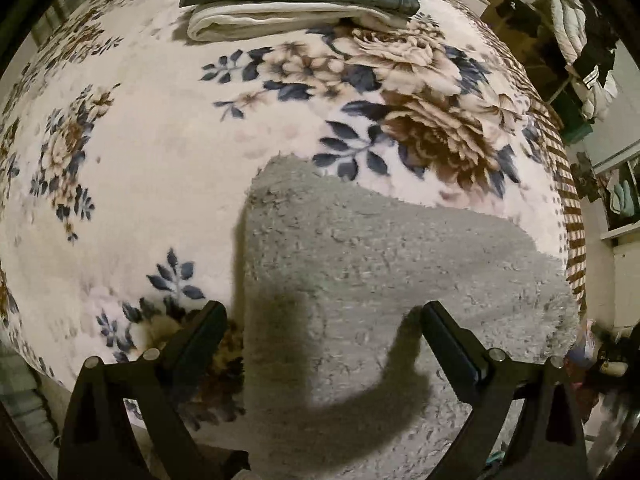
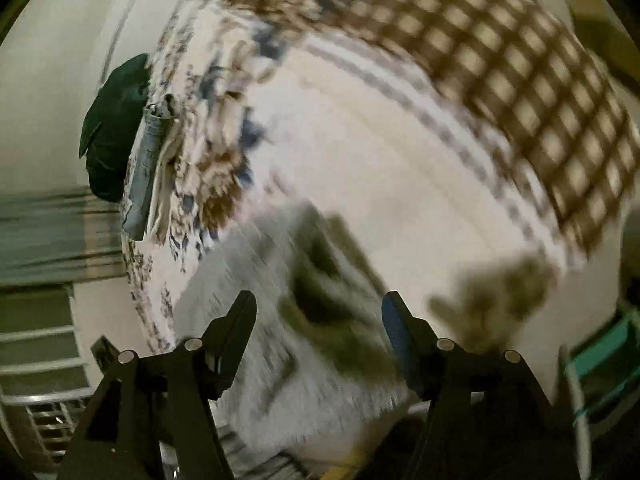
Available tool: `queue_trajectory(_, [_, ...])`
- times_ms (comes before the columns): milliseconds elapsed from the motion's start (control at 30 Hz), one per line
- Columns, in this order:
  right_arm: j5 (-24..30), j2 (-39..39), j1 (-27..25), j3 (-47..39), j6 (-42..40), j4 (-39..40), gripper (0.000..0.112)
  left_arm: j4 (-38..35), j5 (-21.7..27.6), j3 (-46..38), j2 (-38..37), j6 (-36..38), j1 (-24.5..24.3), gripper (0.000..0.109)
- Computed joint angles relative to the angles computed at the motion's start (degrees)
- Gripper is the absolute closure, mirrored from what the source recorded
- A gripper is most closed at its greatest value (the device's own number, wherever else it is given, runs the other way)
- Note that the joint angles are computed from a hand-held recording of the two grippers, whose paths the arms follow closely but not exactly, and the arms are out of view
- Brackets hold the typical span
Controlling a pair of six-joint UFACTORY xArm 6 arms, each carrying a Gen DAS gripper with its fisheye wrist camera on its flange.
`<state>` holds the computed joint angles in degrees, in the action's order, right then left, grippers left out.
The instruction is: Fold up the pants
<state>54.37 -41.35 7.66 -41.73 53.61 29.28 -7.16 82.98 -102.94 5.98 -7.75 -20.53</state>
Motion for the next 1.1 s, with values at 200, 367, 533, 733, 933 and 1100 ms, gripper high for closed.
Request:
queue_trajectory(200, [-17.28, -4.81, 11.04, 15.33, 3.26, 14.54, 0.095, 1.70, 0.50, -0.20, 0.66, 0.07, -1.39, 0.009])
queue_trajectory(367, [-9.09, -8.01, 13.10, 12.22, 17.66, -2.68, 0.104, 2.33, 0.28, 0.54, 0.68, 1.01, -1.38, 0.009])
queue_trajectory(533, [5.98, -1.76, 8.96, 6.86, 5.34, 2.49, 0.099, 1.39, 0.57, 0.25, 1.26, 1.27, -1.43, 0.009])
queue_trajectory(733, [9.09, -1.38, 5.71, -2.57, 0.39, -4.70, 0.057, -0.33, 1.81, -1.16, 1.08, 2.11, -0.70, 0.009])
queue_trajectory(933, [0.46, 8.44, 2.42, -7.96, -9.96, -1.47, 0.036, -1.66, 1.94, -2.14, -0.04, 3.04, 0.39, 0.009])
queue_trajectory(1100, [-2.84, 20.65, -1.33, -11.08, -15.37, 4.10, 0.091, -0.40, 1.56, -0.90, -0.33, 3.17, 0.70, 0.009])
